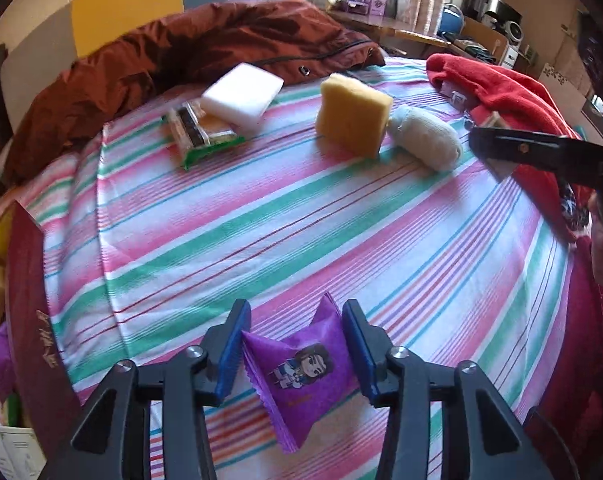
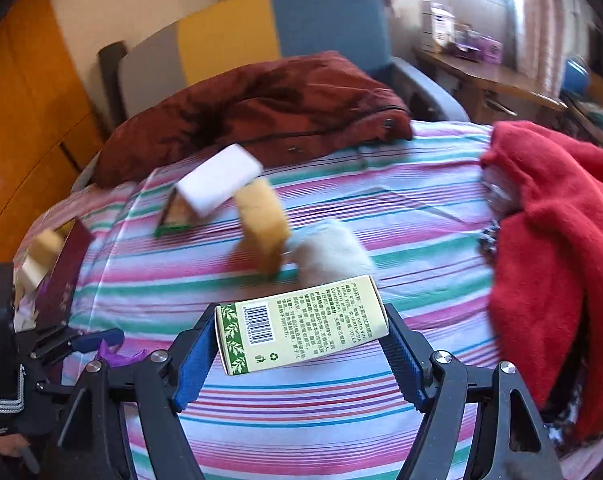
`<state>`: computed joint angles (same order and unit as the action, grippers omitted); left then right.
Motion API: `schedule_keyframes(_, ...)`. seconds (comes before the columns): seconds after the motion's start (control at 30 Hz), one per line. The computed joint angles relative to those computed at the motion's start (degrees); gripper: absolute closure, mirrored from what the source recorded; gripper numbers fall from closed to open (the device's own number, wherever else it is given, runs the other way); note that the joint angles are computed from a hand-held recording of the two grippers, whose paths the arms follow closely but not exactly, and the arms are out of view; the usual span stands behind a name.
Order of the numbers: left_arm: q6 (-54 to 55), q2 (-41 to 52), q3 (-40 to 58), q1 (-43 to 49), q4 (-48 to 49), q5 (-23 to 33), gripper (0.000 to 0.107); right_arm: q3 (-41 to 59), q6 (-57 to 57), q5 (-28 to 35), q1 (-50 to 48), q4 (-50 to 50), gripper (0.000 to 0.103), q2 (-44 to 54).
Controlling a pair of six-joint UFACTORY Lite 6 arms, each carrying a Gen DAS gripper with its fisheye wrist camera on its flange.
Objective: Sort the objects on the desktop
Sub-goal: 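Carry the green box and purple packet over the gold tray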
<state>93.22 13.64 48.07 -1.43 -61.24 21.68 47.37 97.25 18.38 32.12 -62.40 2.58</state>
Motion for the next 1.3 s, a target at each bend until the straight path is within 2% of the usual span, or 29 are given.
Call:
schedule_keyframes(0.13,1.8,0.3,-0.3,1.3,-1.0,0.6,0.061,2.7,-2.3,0.3,2.0,2.2,0.026,3.7)
schedule_keyframes(0.2,0.4,1.4,0.7,3.4,0.1,2.8,0.061,4.0,-4.7,0.4,2.4,4.4,0.026,5.7)
schedule_keyframes(0.23,-0.5,1.8,1.3,4.9,1.1,4.7,0.061,4.7,-5.5,0.8,2.7,5.2,0.026,6.6)
schedule_keyframes(0.4,0.9,3.1,2.0,9.3,0.8,7.5,0.054,5.4,-5.5,1.4,3.8,5.3,0.026,7.5)
schedule_keyframes(0.57,0.5,2.2,1.0,8.5,2.7,7.1,0.047,6.7,-8.3,1.4,4.3,7.3,0.026,8.9)
schedule_keyframes(0.87,-1.6,-1.9,-1.8,12.9,6.5,10.4,0.045,9.5,-13.3,2.2,5.4,10.5,0.026,11.9)
schedule_keyframes(0.93,0.7,-4.1,-2.9,13.5,5.4,11.0,0.034,9.6,-13.2,2.3,5.6,10.1,0.026,11.7)
schedule_keyframes(1.0,1.5,-6.2,-3.9,14.5,5.1,11.3,0.028,9.4,-12.9,2.2,5.6,9.7,0.026,11.2)
schedule_keyframes(1.03,1.0,-7.1,-4.5,14.6,6.1,11.0,0.025,9.5,-12.9,2.3,5.7,9.6,0.026,11.2)
schedule_keyframes(1.23,-1.1,-6.4,-5.9,12.2,8.3,5.7,0.025,10.6,-14.3,2.9,6.5,10.1,0.026,11.7)
schedule_keyframes(1.3,-3.8,-4.3,-6.3,9.5,10.1,1.1,0.028,11.2,-15.2,3.2,6.8,10.8,0.026,12.3)
